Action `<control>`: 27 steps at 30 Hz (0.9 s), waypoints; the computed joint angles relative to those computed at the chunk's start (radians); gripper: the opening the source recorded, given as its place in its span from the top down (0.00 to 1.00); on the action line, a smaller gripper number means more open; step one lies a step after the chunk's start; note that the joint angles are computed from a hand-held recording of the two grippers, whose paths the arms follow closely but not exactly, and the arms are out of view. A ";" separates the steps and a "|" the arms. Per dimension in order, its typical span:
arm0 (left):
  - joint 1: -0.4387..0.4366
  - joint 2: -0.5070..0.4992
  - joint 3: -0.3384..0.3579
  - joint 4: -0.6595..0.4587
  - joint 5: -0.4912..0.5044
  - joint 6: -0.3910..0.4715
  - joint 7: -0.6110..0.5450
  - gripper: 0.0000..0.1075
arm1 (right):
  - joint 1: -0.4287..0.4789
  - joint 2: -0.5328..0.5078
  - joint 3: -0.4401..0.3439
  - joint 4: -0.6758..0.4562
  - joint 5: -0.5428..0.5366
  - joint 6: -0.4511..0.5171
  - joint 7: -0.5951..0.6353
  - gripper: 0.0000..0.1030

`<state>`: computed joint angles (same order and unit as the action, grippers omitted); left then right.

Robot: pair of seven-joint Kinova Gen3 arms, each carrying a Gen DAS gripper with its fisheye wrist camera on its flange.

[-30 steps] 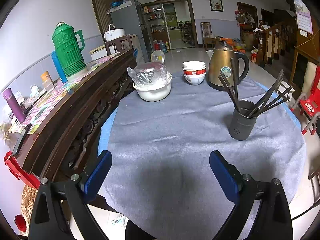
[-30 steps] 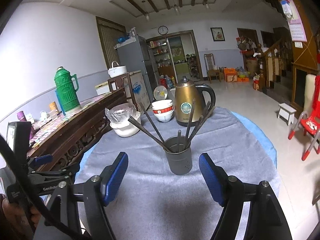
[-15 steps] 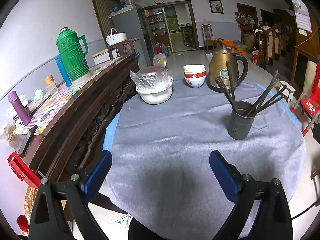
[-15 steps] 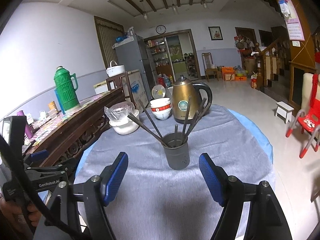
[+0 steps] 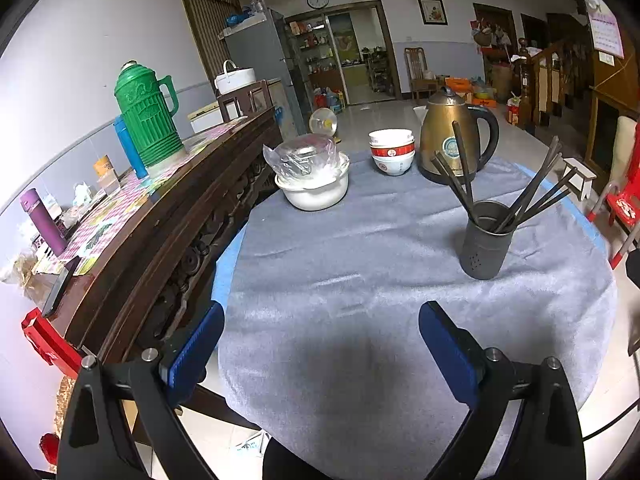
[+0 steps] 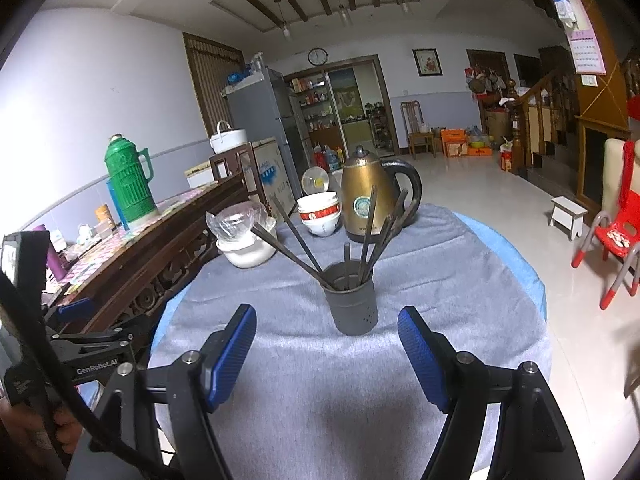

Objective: Organize utensils

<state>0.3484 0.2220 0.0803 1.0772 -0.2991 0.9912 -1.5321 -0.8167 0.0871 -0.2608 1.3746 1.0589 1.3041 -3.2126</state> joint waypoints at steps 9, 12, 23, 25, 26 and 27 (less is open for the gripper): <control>0.020 0.021 -0.005 -0.019 -0.029 0.012 0.012 0.09 | 0.002 0.009 0.006 0.002 0.005 -0.008 0.000 0.25; 0.028 0.029 -0.007 -0.030 -0.035 0.018 0.015 0.09 | 0.001 0.015 0.012 -0.003 0.008 -0.003 0.011 0.25; 0.047 0.054 -0.017 -0.066 -0.047 0.037 0.018 0.09 | 0.023 0.015 0.026 0.002 -0.005 -0.022 0.018 0.25; 0.047 0.056 -0.017 -0.070 -0.045 0.039 0.016 0.09 | 0.026 0.016 0.028 0.001 -0.009 -0.024 0.019 0.25; 0.049 0.056 -0.019 -0.069 -0.047 0.037 0.018 0.09 | 0.027 0.016 0.029 0.002 -0.009 -0.027 0.018 0.25; 0.049 0.057 -0.019 -0.070 -0.048 0.037 0.019 0.09 | 0.028 0.016 0.030 0.003 -0.009 -0.028 0.017 0.25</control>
